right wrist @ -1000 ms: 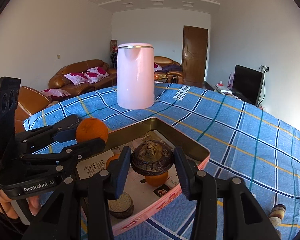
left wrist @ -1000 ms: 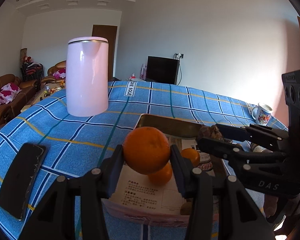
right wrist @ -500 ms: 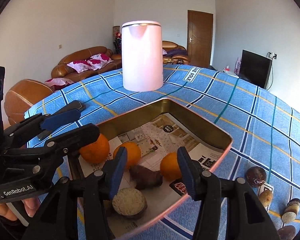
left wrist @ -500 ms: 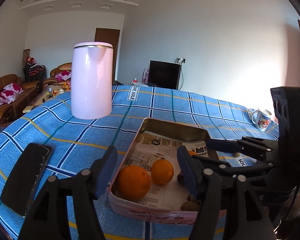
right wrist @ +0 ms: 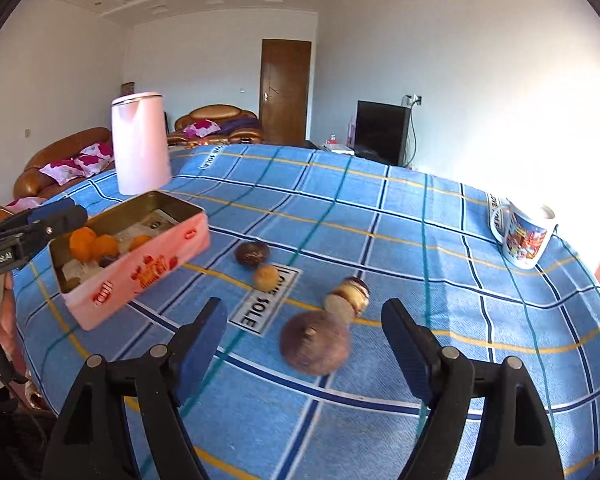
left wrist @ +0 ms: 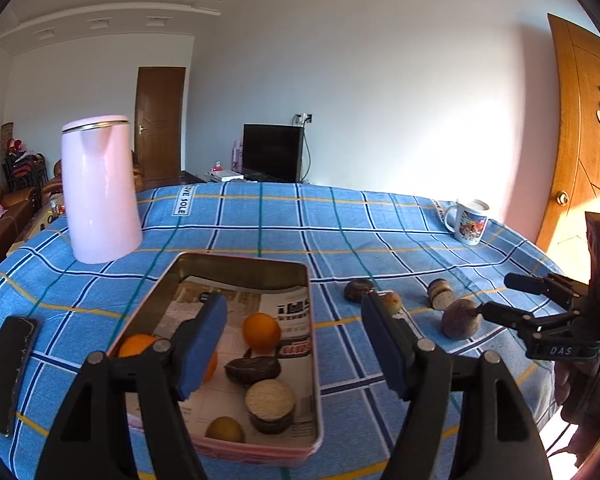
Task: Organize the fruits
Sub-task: 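Grasp the small yellow round fruit with the left tool while the right tool grasps the purple round fruit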
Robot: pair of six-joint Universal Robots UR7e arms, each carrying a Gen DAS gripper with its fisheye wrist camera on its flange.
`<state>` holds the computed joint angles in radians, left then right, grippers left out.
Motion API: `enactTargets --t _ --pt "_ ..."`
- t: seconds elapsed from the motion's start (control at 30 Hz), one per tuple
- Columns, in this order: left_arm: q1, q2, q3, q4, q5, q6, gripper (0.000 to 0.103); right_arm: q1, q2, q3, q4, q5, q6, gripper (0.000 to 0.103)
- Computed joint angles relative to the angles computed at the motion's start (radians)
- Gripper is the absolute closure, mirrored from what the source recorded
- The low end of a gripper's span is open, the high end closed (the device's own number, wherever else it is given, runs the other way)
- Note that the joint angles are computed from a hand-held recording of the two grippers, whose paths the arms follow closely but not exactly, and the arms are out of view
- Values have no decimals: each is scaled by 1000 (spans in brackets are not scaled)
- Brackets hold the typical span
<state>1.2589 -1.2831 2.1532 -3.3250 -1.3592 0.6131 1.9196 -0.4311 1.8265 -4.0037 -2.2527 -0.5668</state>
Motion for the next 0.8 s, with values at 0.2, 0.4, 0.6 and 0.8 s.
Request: enactTargets --t 0.2,0.4,0.6,0.8 --pt "-48 26 -2 53 10 16 31 -57 -33 9 151 45 100 22" --pt "-77 81 -44 131 34 -1 31 -94 -60 -4 310 96 204 46" --pt "-96 146 -90 188 58 -28 31 -90 -61 12 208 108 181 49" --pt "-108 215 -150 266 97 -60 34 -83 -43 -10 55 43 139 49"
